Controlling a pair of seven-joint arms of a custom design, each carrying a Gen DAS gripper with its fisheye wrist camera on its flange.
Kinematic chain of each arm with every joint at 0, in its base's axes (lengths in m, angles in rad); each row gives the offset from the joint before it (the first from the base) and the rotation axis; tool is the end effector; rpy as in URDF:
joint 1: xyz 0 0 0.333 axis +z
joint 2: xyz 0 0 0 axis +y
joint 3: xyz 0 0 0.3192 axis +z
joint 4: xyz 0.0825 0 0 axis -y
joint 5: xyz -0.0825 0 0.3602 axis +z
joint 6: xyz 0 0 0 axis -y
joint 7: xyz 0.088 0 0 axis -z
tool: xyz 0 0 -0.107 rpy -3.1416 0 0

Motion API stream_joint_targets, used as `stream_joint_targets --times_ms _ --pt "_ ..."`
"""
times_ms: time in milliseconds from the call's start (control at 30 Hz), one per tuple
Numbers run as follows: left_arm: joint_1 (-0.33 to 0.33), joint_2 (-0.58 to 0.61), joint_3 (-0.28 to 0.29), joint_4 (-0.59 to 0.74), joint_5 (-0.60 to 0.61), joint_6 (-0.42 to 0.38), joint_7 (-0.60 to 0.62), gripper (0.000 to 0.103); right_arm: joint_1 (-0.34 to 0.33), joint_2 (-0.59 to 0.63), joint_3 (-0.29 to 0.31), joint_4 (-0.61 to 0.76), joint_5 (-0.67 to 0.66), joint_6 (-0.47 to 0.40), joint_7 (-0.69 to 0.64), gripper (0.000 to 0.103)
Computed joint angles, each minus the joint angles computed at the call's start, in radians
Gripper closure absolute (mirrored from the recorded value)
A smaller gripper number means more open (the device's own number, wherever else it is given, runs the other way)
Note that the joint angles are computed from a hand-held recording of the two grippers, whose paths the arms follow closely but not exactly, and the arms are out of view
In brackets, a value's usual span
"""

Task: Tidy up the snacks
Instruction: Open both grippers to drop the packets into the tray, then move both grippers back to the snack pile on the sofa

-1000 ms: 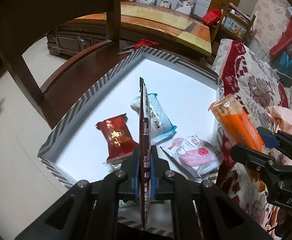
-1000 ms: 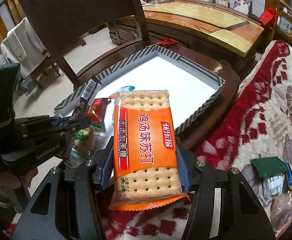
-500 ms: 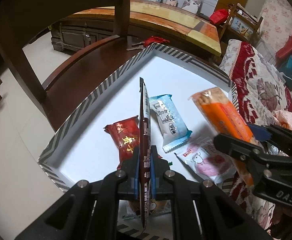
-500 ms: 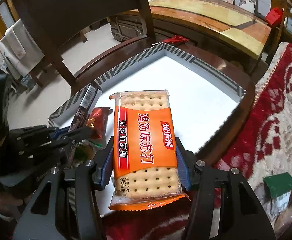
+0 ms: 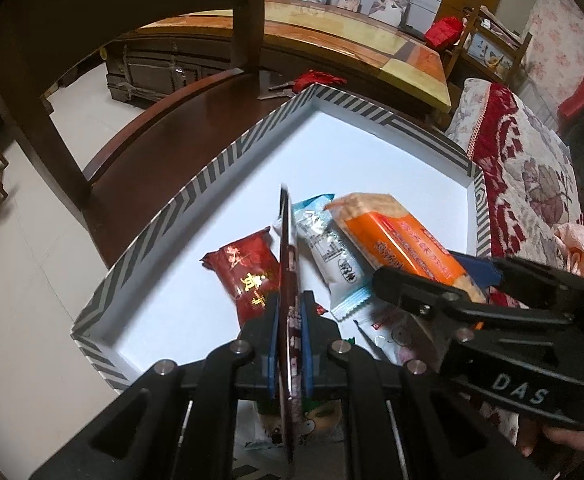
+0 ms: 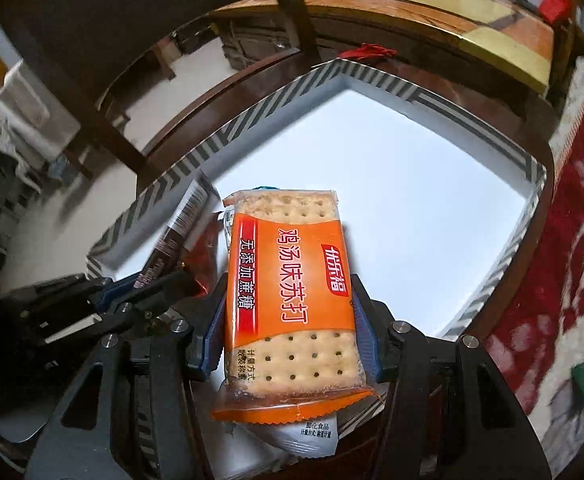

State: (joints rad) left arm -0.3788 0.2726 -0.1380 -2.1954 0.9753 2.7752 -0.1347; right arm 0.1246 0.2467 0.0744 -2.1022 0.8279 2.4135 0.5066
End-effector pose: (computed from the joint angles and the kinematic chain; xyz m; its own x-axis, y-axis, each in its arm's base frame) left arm 0.4663 -0.3048 0.3035 0.2864 -0.9474 0.1429 -0.8159 -0.3193 -0.4821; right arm 0.5566 0.1152 0.3289 0.6214 -0.6944 -0.3628 -0.7752 -0.4780 -0.4129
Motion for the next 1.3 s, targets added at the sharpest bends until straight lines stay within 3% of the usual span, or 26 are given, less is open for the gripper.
stream_joint_targets --times_ms 100,167,233,667,1067,1300 --pt "-0.006 -0.005 -0.003 0.003 -0.005 -0.028 -0.002 0.082 -0.024 -0.009 -0.003 -0.002 0.051 -0.038 -0.011 0.048" --pt "-0.008 -0.009 -0.005 0.004 -0.002 -0.036 -0.009 0.053 -0.034 -0.022 -0.009 -0.008 0.074 -0.059 -0.018 0.048" --pt "-0.017 -0.020 0.004 -0.002 0.041 -0.027 -0.062 0.042 -0.043 -0.044 -0.015 -0.022 0.096 -0.081 -0.037 0.048" --pt "-0.034 -0.038 -0.050 0.035 0.081 -0.085 -0.096 0.028 -0.102 -0.182 -0.110 -0.144 0.164 -0.121 -0.135 0.048" --pt "-0.111 0.045 -0.066 0.172 0.033 -0.096 0.028 0.022 -0.207 -0.247 -0.197 -0.219 0.146 -0.118 -0.185 0.048" --pt "-0.160 0.138 -0.069 0.297 -0.055 -0.086 0.167 0.019 -0.282 -0.239 -0.237 -0.226 0.130 -0.086 -0.191 0.048"
